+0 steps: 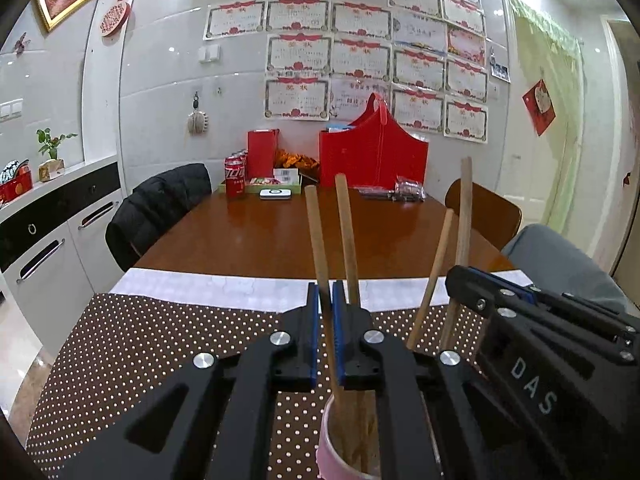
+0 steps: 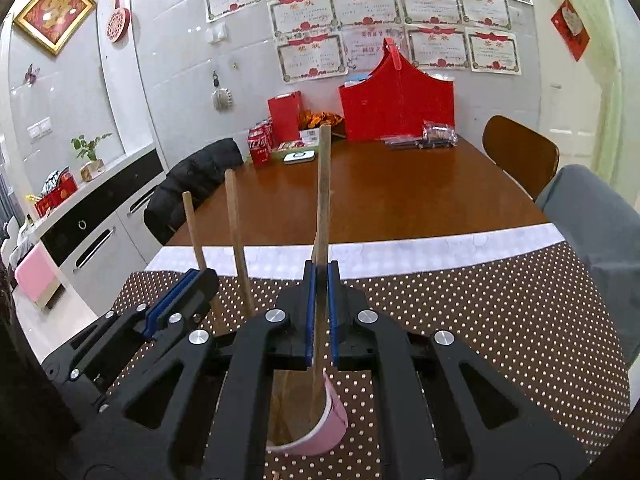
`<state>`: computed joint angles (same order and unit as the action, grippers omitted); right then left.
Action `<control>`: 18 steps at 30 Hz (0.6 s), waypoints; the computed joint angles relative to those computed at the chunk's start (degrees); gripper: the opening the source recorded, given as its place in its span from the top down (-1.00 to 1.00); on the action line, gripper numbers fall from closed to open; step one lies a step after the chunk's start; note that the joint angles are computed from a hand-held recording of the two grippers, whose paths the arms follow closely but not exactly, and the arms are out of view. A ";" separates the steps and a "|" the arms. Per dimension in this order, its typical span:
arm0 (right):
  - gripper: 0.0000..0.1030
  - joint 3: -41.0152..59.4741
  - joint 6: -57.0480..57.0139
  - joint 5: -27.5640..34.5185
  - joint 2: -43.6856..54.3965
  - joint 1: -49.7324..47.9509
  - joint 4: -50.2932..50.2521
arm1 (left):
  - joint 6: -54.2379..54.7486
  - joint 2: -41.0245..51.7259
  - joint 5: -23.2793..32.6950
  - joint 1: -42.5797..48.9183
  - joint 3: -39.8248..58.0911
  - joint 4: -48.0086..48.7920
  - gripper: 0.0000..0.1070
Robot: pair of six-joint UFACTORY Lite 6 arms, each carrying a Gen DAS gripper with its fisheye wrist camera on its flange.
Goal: Organize utensils
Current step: 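Lower both chopsticks into the pink cup and open both grippers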
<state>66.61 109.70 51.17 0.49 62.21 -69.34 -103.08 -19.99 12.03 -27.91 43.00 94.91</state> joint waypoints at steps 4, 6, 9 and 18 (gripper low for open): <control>0.88 -1.63 2.14 2.77 -0.02 2.42 -0.71 | -10.58 -1.71 -0.54 0.67 -3.33 11.85 0.84; 0.87 -1.91 2.52 4.81 0.25 3.60 -1.53 | -13.17 -2.54 -0.45 0.87 -4.63 14.85 0.82; 0.87 -1.74 2.66 4.28 -0.18 3.25 -0.70 | -13.89 -3.56 -1.13 1.52 -5.47 15.40 0.82; 0.84 -2.07 0.71 7.29 -2.92 4.83 1.12 | 6.45 -9.79 -1.50 2.26 -6.42 -4.31 0.63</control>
<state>64.53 110.42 58.46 -2.43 67.04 -68.23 -96.63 -29.79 10.53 -25.65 36.58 90.61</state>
